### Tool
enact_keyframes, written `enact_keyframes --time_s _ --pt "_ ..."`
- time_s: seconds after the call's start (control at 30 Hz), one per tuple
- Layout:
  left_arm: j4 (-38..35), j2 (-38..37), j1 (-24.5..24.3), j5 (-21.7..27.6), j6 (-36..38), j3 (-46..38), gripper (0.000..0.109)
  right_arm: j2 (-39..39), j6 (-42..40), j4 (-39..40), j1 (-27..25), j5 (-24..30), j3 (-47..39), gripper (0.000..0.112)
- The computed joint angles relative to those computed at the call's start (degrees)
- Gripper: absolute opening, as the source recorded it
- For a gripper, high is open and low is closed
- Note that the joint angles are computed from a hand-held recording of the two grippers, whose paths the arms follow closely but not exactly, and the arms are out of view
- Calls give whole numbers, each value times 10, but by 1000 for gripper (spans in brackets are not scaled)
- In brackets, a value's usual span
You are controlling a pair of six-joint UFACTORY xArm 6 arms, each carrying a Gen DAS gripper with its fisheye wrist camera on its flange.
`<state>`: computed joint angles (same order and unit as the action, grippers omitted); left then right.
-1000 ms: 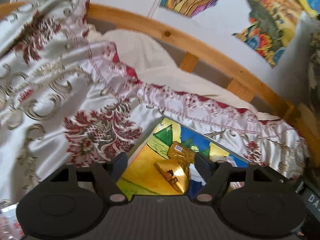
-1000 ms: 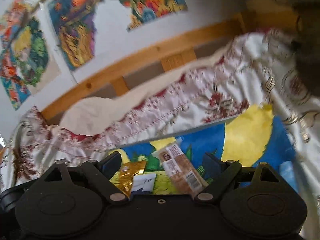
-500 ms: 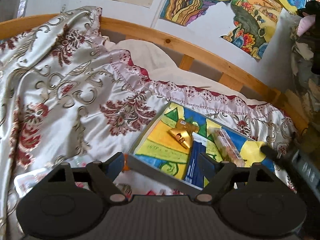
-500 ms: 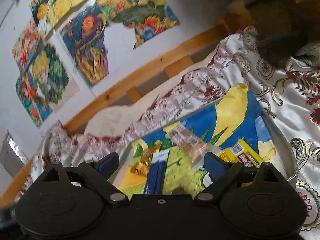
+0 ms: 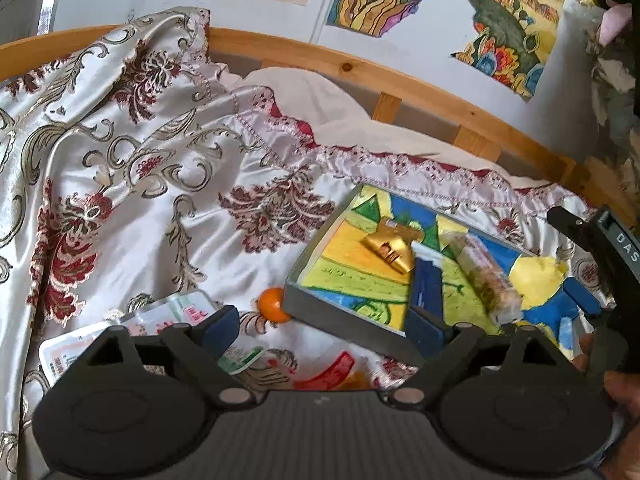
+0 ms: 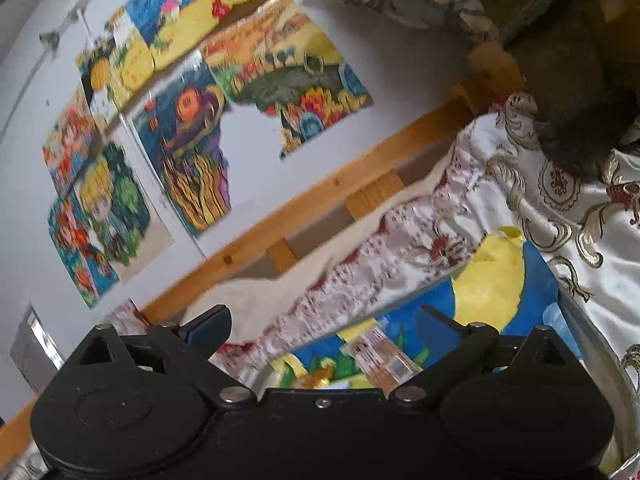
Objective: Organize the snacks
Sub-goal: 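Withdraw both tools from the box toward the remaining snacks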
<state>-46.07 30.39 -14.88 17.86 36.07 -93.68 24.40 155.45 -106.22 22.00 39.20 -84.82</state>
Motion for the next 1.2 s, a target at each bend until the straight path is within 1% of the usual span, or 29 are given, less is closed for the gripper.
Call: enact_keyframes --time_s 0.1,0.17,0.27,0.33,0.4,0.47,0.53,0.6,0.67,0.73,0.77,0.83,0.93,1.03,1.13,1.2 --pt "14 -11 2 -6 -18 18 93 10 -44 42 -3 -17 -10 99" --pt "-4 -26 2 -12 1 36 93 4 -62 60 1 -22 -6 99" --pt "-45 -53 -1 -32 51 71 97 -19 -66 78 26 -4 17 99" --pt "-79 -76 -4 -51 88 103 97 -39 -94 101 49 11 36 100" --pt "-88 -99 -5 -64 92 134 99 -59 -99 100 76 34 60 101" --pt "-99 -125 -2 -66 97 166 100 -76 -104 110 95 44 80 102" --pt "-106 -150 3 -60 106 195 100 -98 -80 113 109 32 108 102" --pt "-130 -177 10 -54 144 223 101 -119 -86 141 125 26 132 102" --pt "-168 -206 17 -48 209 252 102 -142 -90 160 149 35 162 102" --pt "-209 -231 24 -45 273 276 102 -159 -124 218 180 67 178 102" --pt "-232 -248 28 -41 305 291 102 -168 -128 239 196 84 185 102" --pt "-254 -274 39 -29 340 313 102 -180 -144 286 231 128 190 102" --pt "-289 -314 62 3 383 347 102 -189 -151 328 286 198 188 102" --pt "-312 -347 84 29 417 375 102 -186 -184 376 330 244 172 102" --pt "-330 -376 106 52 453 402 102 -164 -211 405 373 303 139 102" --pt "-349 -391 115 58 483 419 102 -149 -238 416 396 337 118 102"
